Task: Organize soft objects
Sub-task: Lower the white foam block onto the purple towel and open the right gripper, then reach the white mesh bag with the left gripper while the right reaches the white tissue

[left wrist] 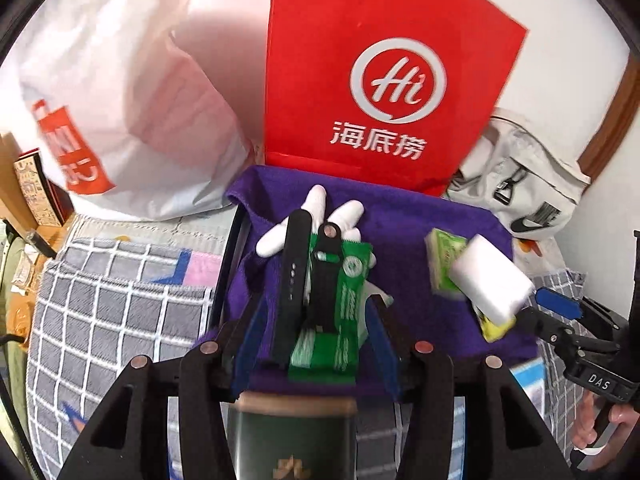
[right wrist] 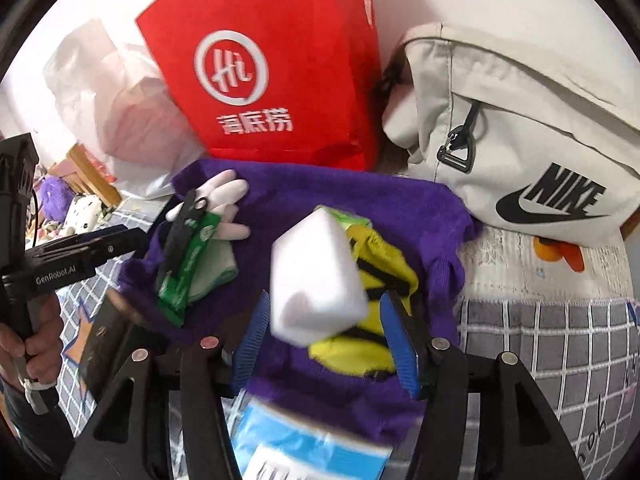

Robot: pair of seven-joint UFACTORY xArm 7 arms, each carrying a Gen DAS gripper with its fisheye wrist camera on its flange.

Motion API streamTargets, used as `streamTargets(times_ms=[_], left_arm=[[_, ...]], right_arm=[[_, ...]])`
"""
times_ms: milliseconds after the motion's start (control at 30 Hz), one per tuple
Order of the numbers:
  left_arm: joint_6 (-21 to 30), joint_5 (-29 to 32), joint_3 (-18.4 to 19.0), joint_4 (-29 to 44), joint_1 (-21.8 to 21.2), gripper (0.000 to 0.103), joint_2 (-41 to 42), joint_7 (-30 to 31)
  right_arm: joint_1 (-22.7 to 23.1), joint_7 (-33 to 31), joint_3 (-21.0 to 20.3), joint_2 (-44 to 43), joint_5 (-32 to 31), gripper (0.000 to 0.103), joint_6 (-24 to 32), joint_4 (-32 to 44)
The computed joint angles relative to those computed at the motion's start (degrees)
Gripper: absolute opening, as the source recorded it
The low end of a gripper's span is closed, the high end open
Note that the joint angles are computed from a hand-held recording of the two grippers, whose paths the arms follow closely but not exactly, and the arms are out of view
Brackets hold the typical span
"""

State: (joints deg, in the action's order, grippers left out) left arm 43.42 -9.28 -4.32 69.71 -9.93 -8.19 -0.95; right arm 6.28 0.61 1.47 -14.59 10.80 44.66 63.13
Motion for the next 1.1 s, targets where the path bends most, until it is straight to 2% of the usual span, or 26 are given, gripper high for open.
streamTargets(times_ms=[133, 333, 567, 667, 867, 967, 1100], left_arm=[[0.6, 0.7, 0.1, -5.3, 0.1, 0.049, -6.8, 0.1], [1.7, 1.4, 0.5, -14.5, 0.3, 0.049, -17.6, -1.0], [5.2, 0.9, 1.9, -22.4, 0.3, 0.049, -27.9, -1.6], [6.5, 1.2, 2.2, -25.5, 0.5, 0.049, -32.3, -1.1], [7.5, 0.5, 3.3, -30.8, 1.3, 0.049, -38.8, -1.6], [8.7, -0.3, 4.3, -32.3, 1.6, 0.049, -40.8, -1.9], [8.8, -0.6, 4.9, -34.3, 2.1, 0.049, -43.5, -1.6]], right_arm=[[0.6, 1.9, 0.9, -5.7, -0.5, 0.06, 0.8, -3.9], [4.2, 2.8, 2.2, -16.7, 1.6, 0.06, 3.0, -11.5], [10.3, 5.9, 5.5, -26.5, 3.5, 0.058, 4.4, -18.4], [12.4, 7.0, 7.0, -28.7, 3.2, 0.045, 5.4, -19.8], [14.5, 11.2, 10.2, -30.7, 1.9, 0.045, 5.6, -22.8], [14.9, 13.1, 11.6, -30.1, 0.0, 0.04, 5.7, -23.6], [15.8, 14.9, 12.0, -28.9, -1.2, 0.04, 4.5, -24.5]])
